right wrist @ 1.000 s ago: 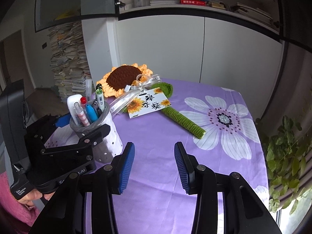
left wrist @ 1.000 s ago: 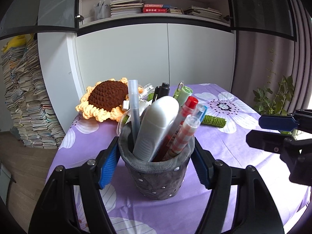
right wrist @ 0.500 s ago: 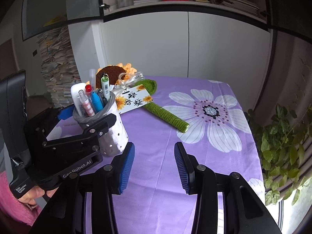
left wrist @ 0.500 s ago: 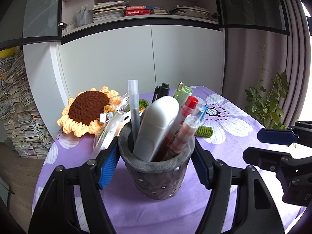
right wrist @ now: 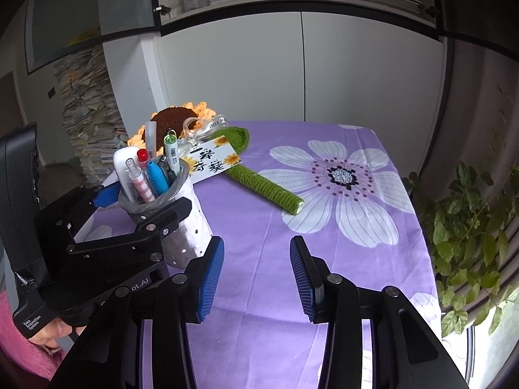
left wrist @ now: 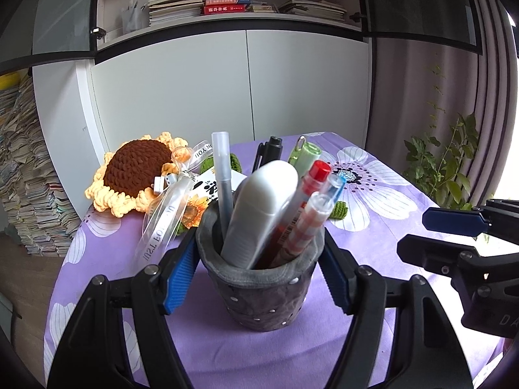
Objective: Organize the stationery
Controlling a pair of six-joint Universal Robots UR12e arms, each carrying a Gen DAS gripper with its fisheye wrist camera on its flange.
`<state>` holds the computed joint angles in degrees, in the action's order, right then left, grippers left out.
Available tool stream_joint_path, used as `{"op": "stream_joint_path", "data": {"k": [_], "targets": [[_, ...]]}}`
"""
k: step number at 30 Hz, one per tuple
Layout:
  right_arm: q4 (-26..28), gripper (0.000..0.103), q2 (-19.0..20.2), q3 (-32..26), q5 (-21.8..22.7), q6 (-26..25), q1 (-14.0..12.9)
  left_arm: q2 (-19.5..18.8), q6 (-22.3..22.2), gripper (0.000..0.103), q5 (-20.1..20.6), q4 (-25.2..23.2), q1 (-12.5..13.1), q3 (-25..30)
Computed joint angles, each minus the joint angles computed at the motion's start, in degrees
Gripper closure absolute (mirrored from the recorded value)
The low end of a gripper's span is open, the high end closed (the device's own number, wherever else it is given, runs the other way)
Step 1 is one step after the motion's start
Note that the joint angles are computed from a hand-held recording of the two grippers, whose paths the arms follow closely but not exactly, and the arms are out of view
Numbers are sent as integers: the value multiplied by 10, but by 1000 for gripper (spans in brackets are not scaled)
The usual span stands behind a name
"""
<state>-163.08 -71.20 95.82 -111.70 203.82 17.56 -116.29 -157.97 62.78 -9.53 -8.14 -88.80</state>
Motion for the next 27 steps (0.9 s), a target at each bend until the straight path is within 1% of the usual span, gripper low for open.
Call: {"op": "stream_joint_path", "data": {"k": [8,11,13,14,22,27], "targets": [[7,60,0,-3,-5,0,3,3,9,32,4,5,0,-5],[10,60,-1,-3,-7,0,4,5,13,24,2,13,1,-9],[11,60,-1,-3,-9,1,5,5,12,15,0,21,2,-11],[11,60,-2,-3,-9,1,5,5,11,14,0,23,3,-11],[15,60,-4,-2,-13,2,6,10,6,14,0,3,8,-12],[15,60,-8,-2,-20,5,8,26,1,13,1,-11,15,-23]]}}
